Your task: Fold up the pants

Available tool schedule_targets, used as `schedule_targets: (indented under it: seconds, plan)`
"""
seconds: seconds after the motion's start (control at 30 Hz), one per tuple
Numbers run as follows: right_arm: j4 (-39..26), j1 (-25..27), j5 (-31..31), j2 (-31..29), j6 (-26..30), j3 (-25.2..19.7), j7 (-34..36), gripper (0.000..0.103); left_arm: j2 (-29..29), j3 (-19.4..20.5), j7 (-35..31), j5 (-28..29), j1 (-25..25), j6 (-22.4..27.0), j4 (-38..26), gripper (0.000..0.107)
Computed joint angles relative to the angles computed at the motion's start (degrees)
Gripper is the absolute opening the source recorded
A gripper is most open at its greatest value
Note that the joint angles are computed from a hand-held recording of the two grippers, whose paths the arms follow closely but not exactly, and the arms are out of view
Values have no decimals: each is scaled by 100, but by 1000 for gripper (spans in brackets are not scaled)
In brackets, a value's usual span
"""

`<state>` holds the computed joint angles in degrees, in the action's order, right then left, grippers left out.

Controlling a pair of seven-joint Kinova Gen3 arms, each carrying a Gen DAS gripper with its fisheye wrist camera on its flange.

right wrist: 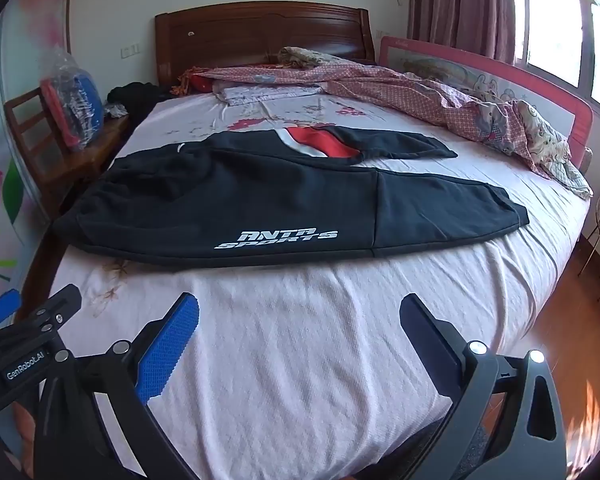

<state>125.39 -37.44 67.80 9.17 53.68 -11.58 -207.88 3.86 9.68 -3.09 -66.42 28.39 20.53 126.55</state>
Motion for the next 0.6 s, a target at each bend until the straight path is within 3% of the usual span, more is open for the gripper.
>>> schedule_targets:
  seconds: [0.6]
  plan:
    - [-23, 37, 10, -37, 2, -5, 7, 100, -4, -45, -454, 429, -77, -134, -39, 101]
